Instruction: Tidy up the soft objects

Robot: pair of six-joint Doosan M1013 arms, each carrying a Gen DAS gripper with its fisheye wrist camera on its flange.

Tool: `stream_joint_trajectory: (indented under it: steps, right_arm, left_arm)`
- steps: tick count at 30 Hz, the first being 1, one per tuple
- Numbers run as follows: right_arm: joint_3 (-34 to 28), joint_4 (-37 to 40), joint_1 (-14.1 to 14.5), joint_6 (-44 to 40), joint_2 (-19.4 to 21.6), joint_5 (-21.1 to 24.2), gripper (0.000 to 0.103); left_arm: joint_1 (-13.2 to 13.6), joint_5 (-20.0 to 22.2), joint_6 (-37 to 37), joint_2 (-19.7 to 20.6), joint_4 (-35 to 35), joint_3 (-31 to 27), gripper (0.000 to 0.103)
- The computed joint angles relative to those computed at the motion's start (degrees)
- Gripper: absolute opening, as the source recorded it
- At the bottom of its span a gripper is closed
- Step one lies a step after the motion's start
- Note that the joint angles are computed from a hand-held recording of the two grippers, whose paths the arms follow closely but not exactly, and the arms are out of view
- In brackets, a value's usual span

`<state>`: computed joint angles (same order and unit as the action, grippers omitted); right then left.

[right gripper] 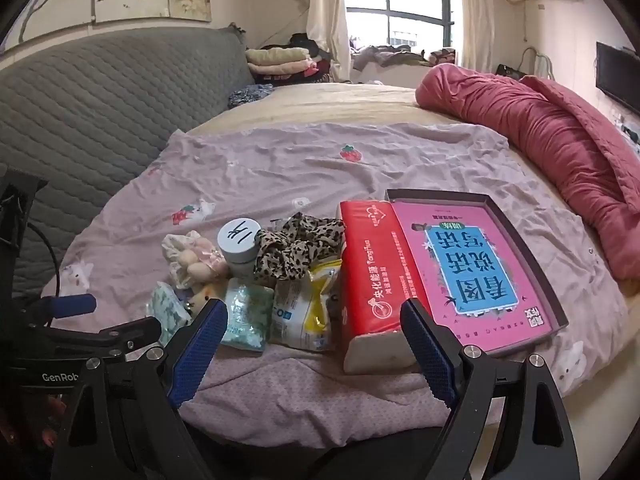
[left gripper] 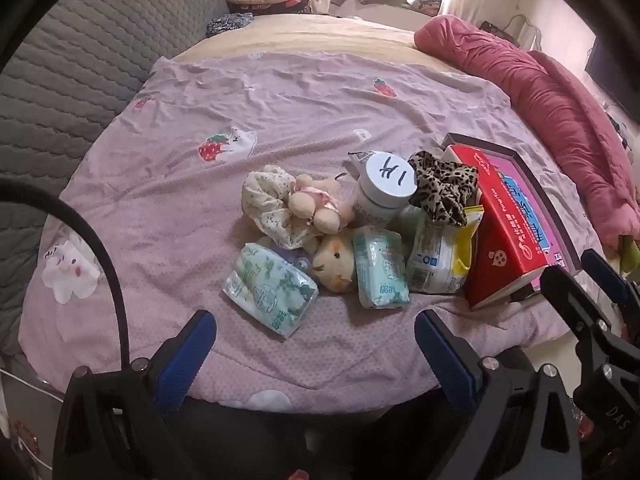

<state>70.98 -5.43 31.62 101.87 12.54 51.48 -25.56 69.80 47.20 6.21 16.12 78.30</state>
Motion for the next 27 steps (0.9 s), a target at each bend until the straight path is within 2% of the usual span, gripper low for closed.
stream_joint_trajectory:
  steps: [7,12,27]
  right_arm:
    - [0.5,1.0,-0.1,-2.9,-0.3,-1.4,0.089]
    - [0.1,-0.3,0.7,-2.9,-0.3,-1.2,0.089]
    - [-0.1,0.6,0.5,-3.3,0.0,-0.5,0.089]
  left_arm:
    - [-0.4,-0.9,-0.1,-0.2,1.6,-0.2,0.101]
    - [0.1,-1.0,0.5,-0.2,0.1,-0.2,0.101]
    - [-0.1,-0.6,0.9,-0.2,0.5,-0.3,0.101]
